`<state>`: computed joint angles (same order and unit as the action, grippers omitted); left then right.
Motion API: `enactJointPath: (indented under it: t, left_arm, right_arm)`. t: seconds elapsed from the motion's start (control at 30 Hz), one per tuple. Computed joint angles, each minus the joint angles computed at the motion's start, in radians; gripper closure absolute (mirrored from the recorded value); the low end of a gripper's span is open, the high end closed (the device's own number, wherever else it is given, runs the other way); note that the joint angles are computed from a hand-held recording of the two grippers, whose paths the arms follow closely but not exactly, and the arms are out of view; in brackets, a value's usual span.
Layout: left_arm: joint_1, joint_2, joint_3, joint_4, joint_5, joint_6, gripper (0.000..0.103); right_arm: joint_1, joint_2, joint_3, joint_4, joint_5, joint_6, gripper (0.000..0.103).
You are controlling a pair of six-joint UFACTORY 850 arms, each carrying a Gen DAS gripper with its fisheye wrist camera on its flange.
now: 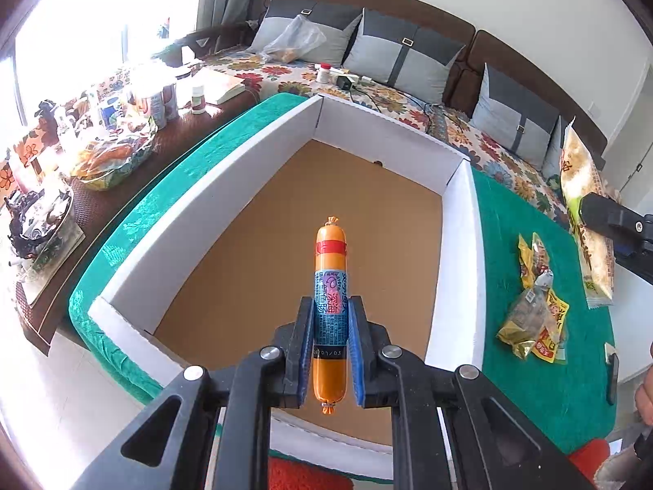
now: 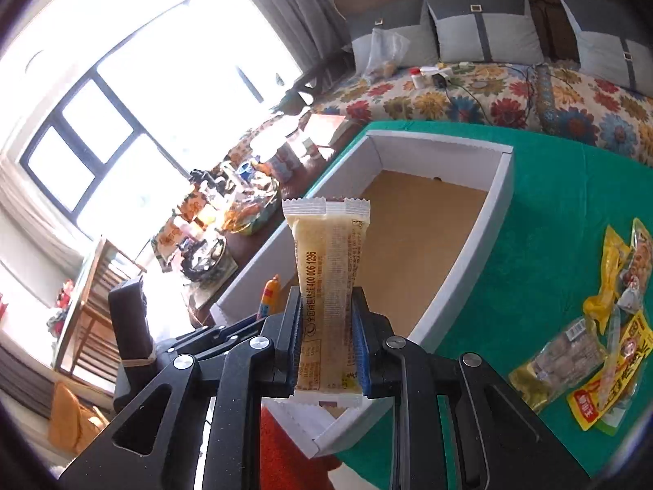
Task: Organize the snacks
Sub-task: 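Carry both snacks over the white box and open both tools to drop them, then withdraw both tools from the box back over the bed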
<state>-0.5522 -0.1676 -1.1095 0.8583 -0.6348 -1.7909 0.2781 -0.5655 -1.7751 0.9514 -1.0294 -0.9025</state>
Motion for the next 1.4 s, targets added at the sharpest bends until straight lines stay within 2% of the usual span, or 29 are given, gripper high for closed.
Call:
enactJointPath:
  t: [0.03, 0.07, 0.1, 0.13, 0.17, 0.2, 0.33, 0.4, 0.53, 0.67, 0.7, 0.77, 0.83, 0.97, 1.07, 1.17, 1.23, 1.33, 1.4]
  left_arm:
    - [0.003, 0.003, 0.015, -0.012, -0.016, 0.007, 0.088]
    - [0.004, 0.005, 0.031, -0.023, -0.030, 0.007, 0.082]
    - [0.009, 0.007, 0.047, -0.043, -0.022, 0.011, 0.073]
    - [0.012, 0.012, 0.066, -0.047, -0.001, -0.007, 0.046]
    - [0.010, 0.020, 0.086, -0.021, 0.017, -0.062, 0.022]
    - [0.001, 0.029, 0.105, 0.026, 0.018, -0.142, 0.017]
    - [-0.024, 0.022, 0.108, 0.089, 0.026, -0.244, 0.016]
    - [-0.040, 0.003, 0.074, 0.138, 0.018, -0.272, 0.016]
    - [-0.101, -0.059, -0.026, 0.219, -0.021, -0.240, 0.016]
    - [-0.156, -0.137, -0.132, 0.295, -0.069, -0.179, 0.012]
    - [-0.164, -0.160, -0.159, 0.316, -0.079, -0.165, 0.011]
    - [-0.166, -0.209, -0.218, 0.309, -0.071, -0.110, 0.008]
    - [-0.158, -0.261, -0.276, 0.276, -0.057, -0.065, 0.008]
    - [-0.148, -0.363, -0.392, 0.159, -0.109, 0.017, 0.008]
    - [-0.143, -0.398, -0.429, 0.095, -0.137, 0.019, 0.008]
    - [-0.157, -0.410, -0.441, 0.148, -0.188, -0.046, 0.008]
    - [-0.155, -0.420, -0.455, 0.149, -0.198, -0.027, 0.008]
    - [-0.137, -0.437, -0.474, 0.101, -0.153, 0.049, 0.008]
    - [-0.132, -0.463, -0.503, 0.066, -0.153, 0.110, 0.008]
  right_arm:
    - [0.015, -0.012, -0.002, -0.001, 0.011, 0.004, 0.077]
    - [0.029, -0.011, 0.008, -0.024, 0.042, 0.011, 0.070]
    - [0.043, -0.015, 0.011, -0.052, 0.066, 0.021, 0.060]
    - [0.046, -0.016, 0.021, -0.063, 0.072, 0.022, 0.034]
    - [0.043, -0.014, 0.032, -0.058, 0.080, 0.015, 0.029]
    - [0.035, -0.003, 0.056, -0.048, 0.092, -0.003, 0.030]
    - [-0.005, 0.040, 0.135, -0.059, 0.178, -0.070, 0.030]
    - [-0.039, 0.063, 0.190, -0.061, 0.248, -0.126, 0.030]
    - [-0.129, 0.120, 0.348, -0.031, 0.514, -0.327, 0.028]
    - [-0.263, 0.125, 0.469, 0.129, 0.762, -0.647, 0.028]
    - [-0.295, 0.112, 0.474, 0.119, 0.805, -0.656, 0.028]
    - [-0.357, 0.084, 0.466, 0.013, 0.871, -0.552, 0.028]
    - [-0.409, 0.059, 0.453, 0.007, 0.905, -0.518, 0.028]
    - [-0.472, 0.024, 0.423, 0.164, 0.934, -0.600, 0.028]
    - [-0.496, 0.010, 0.416, 0.297, 0.925, -0.700, 0.028]
    - [-0.512, -0.009, 0.402, 0.185, 0.896, -0.566, 0.028]
    - [-0.521, -0.023, 0.384, 0.076, 0.870, -0.442, 0.028]
    - [-0.526, -0.052, 0.344, -0.002, 0.840, -0.345, 0.028]
    - [-0.525, -0.069, 0.325, -0.076, 0.827, -0.267, 0.028]
